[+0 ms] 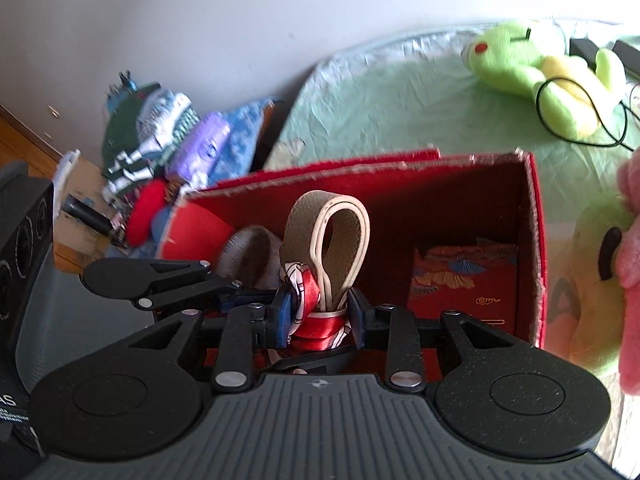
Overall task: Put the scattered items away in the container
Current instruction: 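Lower the strap into the container beside the gourd and gift box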
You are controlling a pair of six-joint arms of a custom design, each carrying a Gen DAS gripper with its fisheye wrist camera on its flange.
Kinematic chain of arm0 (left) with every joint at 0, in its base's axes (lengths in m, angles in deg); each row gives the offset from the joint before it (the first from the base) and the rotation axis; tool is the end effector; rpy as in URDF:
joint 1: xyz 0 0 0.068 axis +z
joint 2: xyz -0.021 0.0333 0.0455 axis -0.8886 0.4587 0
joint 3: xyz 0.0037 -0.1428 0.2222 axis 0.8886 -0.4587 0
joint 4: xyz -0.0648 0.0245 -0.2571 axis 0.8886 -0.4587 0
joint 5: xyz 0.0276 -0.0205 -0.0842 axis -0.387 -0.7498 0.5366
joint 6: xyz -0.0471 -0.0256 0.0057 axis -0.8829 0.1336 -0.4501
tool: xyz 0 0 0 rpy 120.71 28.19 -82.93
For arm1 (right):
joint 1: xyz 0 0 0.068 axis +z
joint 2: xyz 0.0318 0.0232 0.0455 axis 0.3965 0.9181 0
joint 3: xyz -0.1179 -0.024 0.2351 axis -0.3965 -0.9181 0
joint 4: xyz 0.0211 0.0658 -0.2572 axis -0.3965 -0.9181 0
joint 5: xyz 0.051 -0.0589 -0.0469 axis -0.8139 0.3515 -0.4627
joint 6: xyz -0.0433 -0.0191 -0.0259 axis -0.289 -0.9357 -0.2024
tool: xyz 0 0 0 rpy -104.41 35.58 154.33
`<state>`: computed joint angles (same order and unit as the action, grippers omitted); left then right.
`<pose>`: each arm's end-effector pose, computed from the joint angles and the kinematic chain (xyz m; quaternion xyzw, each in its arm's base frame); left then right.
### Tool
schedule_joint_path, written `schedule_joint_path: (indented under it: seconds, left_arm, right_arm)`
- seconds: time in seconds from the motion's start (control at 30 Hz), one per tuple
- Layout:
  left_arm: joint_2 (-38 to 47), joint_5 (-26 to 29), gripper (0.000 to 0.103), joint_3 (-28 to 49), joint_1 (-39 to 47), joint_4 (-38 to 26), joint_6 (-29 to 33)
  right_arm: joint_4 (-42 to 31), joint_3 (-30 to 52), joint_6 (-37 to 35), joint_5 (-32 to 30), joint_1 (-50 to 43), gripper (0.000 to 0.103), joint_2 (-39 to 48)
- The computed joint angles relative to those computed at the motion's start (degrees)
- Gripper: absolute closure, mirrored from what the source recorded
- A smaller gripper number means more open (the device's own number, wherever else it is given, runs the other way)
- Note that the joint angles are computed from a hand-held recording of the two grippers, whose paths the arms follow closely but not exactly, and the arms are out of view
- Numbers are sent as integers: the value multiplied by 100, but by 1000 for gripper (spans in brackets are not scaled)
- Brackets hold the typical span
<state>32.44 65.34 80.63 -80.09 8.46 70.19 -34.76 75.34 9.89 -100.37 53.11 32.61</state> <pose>0.2511 -0.0836 0.0911 0.1722 0.9604 -0.0932 0.1980 0.2492 0.1588 0.0844 -0.1562 0.9212 0.2990 0.1940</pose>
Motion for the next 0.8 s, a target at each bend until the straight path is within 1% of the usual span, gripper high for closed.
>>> schedule_joint_path:
  seconds: [0.13,0.33,0.43,0.47,0.6,0.67,0.8]
  left_arm:
    - [533,86,54,313,51,-110,76]
    - [1027,269,54,625,95,-280,140]
    - [1277,521,54,792,153,-432,168]
    - [1341,506,54,837,142,-476,172]
    - [1457,589,54,952,232,-633,161]
    - [1538,691,54,1002,298,-716,126]
    - [1439,805,54,850,395,-613,67]
  right_arm:
    - [-280,318,-121,75,45,71,382]
    - [-687,627,-339,133,-3,72,680]
    - [-952,764,-658,317,57,75,708]
    - [-1014,815,-768,408,104,77,728]
    - [-1064,978,-897,472,154,77,879]
    - [-1056,1058,-875,454,165,80,1009]
    - [-1086,1153,-837,568,243,81,1091]
